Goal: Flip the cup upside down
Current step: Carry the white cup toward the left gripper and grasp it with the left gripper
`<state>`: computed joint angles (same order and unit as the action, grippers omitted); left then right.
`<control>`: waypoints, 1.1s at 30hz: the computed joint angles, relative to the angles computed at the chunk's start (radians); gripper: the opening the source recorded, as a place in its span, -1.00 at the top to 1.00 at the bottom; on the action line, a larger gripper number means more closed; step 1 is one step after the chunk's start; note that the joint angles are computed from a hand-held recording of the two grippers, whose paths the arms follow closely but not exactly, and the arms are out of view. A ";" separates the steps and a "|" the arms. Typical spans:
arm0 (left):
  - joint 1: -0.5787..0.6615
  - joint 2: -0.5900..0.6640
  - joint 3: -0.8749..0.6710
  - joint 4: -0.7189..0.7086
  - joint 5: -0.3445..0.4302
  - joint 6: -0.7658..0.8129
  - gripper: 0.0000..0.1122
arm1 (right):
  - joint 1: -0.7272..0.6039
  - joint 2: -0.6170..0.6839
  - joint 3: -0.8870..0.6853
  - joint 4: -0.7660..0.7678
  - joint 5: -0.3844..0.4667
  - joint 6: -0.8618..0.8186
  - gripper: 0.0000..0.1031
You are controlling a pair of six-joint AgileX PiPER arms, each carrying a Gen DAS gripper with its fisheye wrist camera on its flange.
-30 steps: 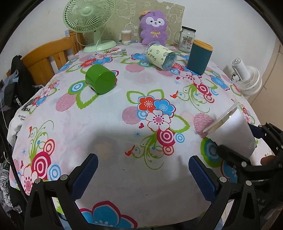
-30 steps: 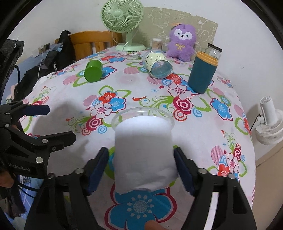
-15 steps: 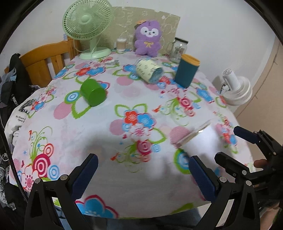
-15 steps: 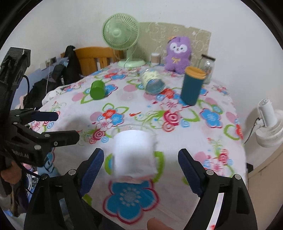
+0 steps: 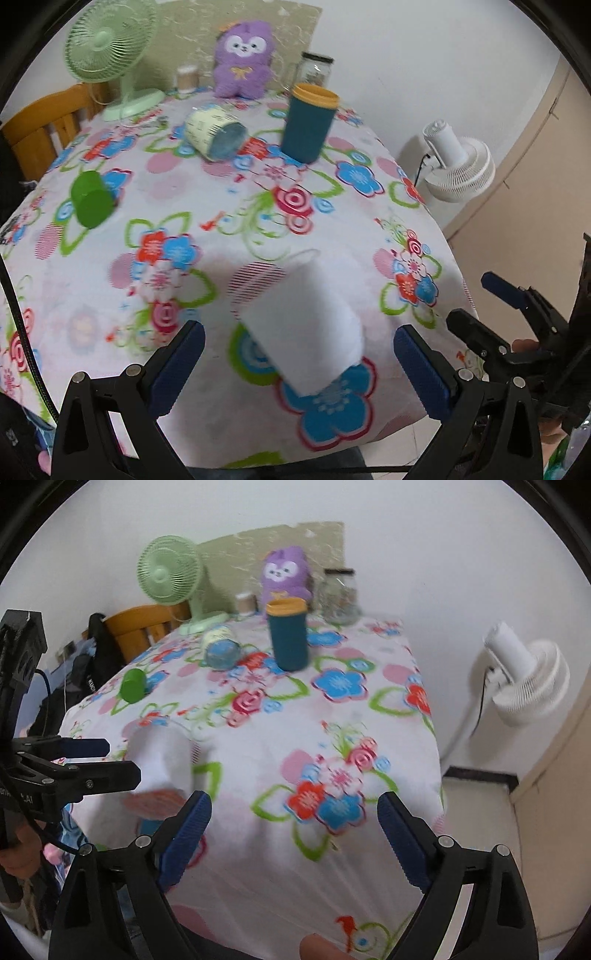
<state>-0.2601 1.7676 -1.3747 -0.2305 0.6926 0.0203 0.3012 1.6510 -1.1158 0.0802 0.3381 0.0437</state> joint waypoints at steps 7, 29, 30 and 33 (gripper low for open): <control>-0.041 0.082 -0.055 0.028 0.019 -0.071 -0.83 | -0.037 0.015 0.038 0.112 -0.030 -0.108 -0.80; -0.043 0.145 -0.071 0.065 0.030 -0.124 -0.44 | -0.044 0.059 0.029 0.199 -0.048 -0.186 -0.80; -0.040 0.141 -0.065 0.058 0.024 -0.116 -0.42 | -0.044 0.059 0.029 0.200 -0.048 -0.186 -0.80; -0.030 0.136 -0.068 0.039 0.044 -0.089 -0.40 | -0.043 0.062 0.033 0.207 -0.057 -0.188 -0.80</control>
